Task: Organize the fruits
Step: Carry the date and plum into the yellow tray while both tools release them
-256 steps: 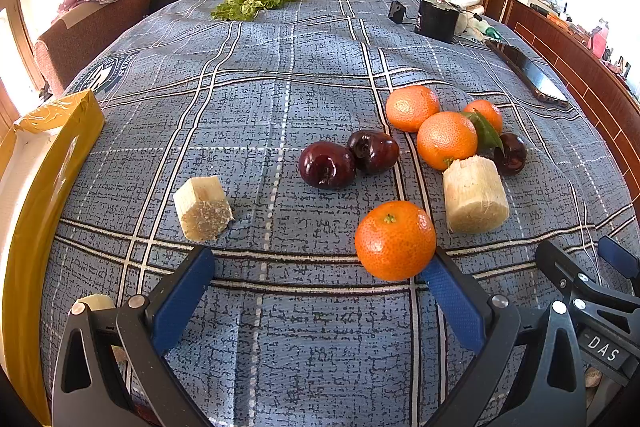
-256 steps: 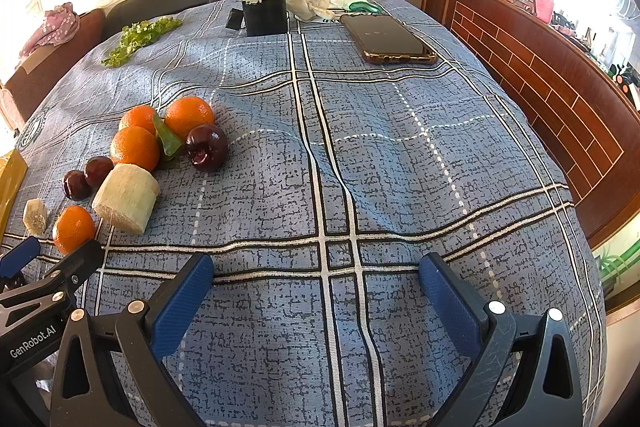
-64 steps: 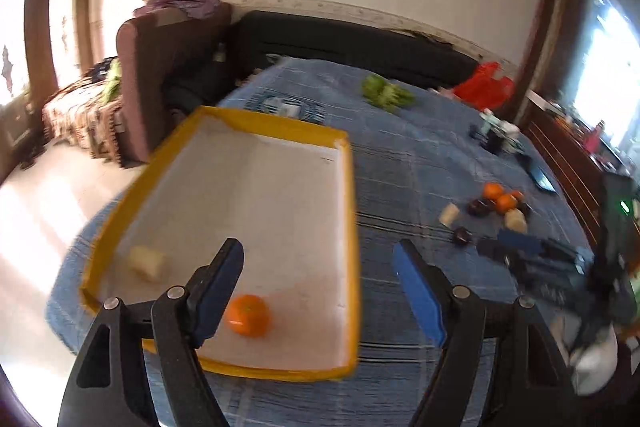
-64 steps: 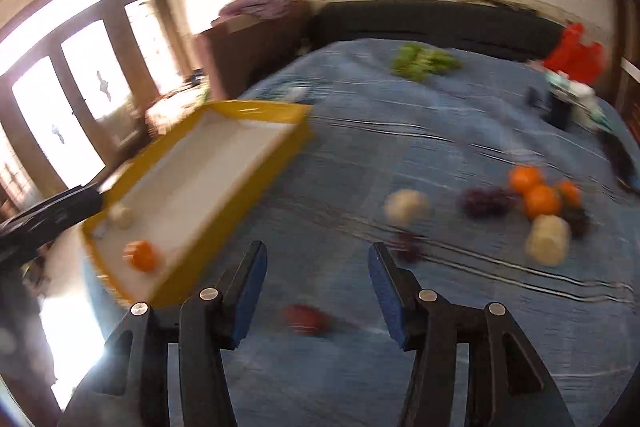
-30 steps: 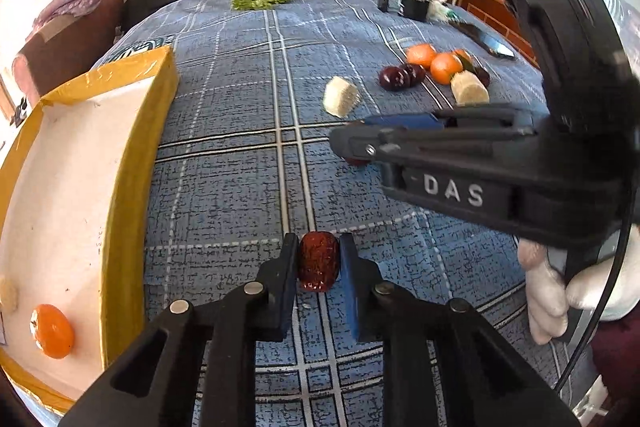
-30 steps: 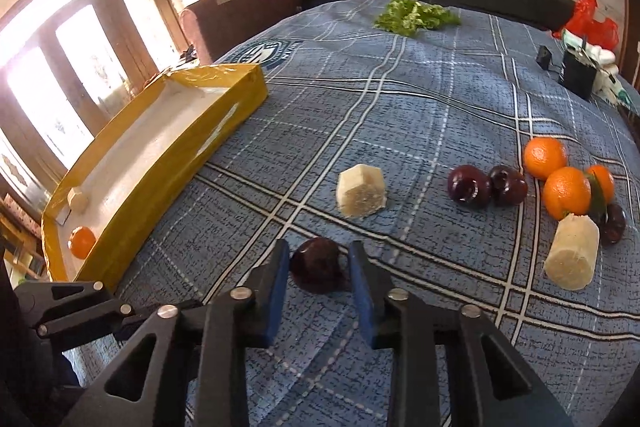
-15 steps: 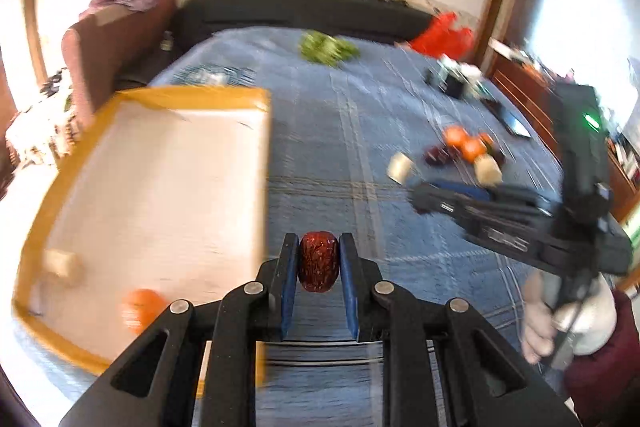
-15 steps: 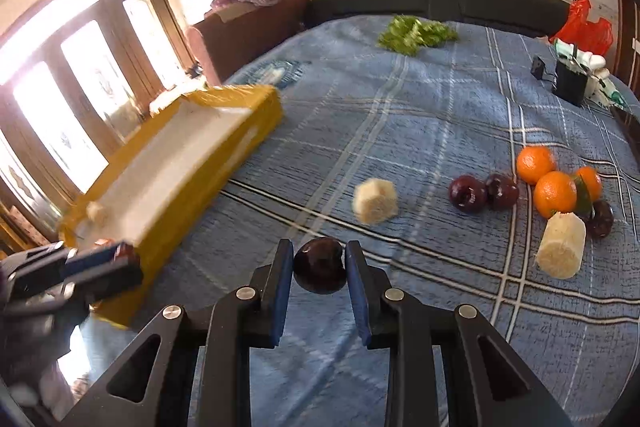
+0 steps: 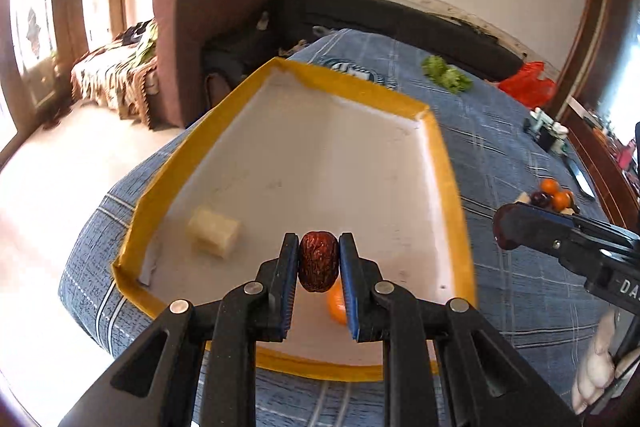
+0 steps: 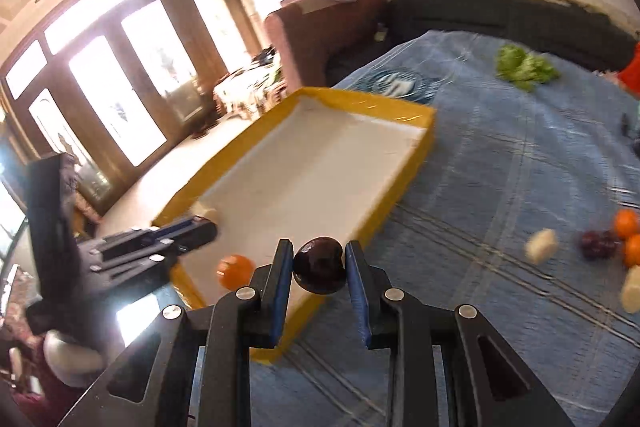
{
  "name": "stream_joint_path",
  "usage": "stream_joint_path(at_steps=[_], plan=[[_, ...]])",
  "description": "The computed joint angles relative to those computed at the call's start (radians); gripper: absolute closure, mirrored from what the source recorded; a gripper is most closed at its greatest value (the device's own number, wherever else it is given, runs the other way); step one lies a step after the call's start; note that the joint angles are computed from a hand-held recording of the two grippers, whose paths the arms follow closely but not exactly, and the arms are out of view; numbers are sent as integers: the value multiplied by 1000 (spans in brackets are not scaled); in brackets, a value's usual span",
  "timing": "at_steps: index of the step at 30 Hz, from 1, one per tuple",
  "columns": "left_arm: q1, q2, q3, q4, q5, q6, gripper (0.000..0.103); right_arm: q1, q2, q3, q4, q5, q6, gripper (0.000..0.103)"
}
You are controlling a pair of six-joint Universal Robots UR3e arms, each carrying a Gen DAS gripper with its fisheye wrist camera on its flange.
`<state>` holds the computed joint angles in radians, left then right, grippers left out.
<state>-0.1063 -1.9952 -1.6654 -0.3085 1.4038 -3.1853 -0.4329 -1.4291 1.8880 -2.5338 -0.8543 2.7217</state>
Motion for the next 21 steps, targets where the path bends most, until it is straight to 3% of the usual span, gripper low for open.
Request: stream_joint_path(at_steps=[11, 16, 19, 21], plan=[[75, -51, 19, -32, -60, 1, 83, 219, 344, -367, 69, -128, 131, 73], [83, -42, 10, -23, -96, 11, 58, 252, 382, -407, 65, -162, 137, 72], [73, -32, 5, -20, -91, 8, 49, 240, 382, -409, 76, -151, 139, 69], [72, -21, -4, -16, -90, 6, 49, 222, 350, -366, 59, -130, 143, 66]])
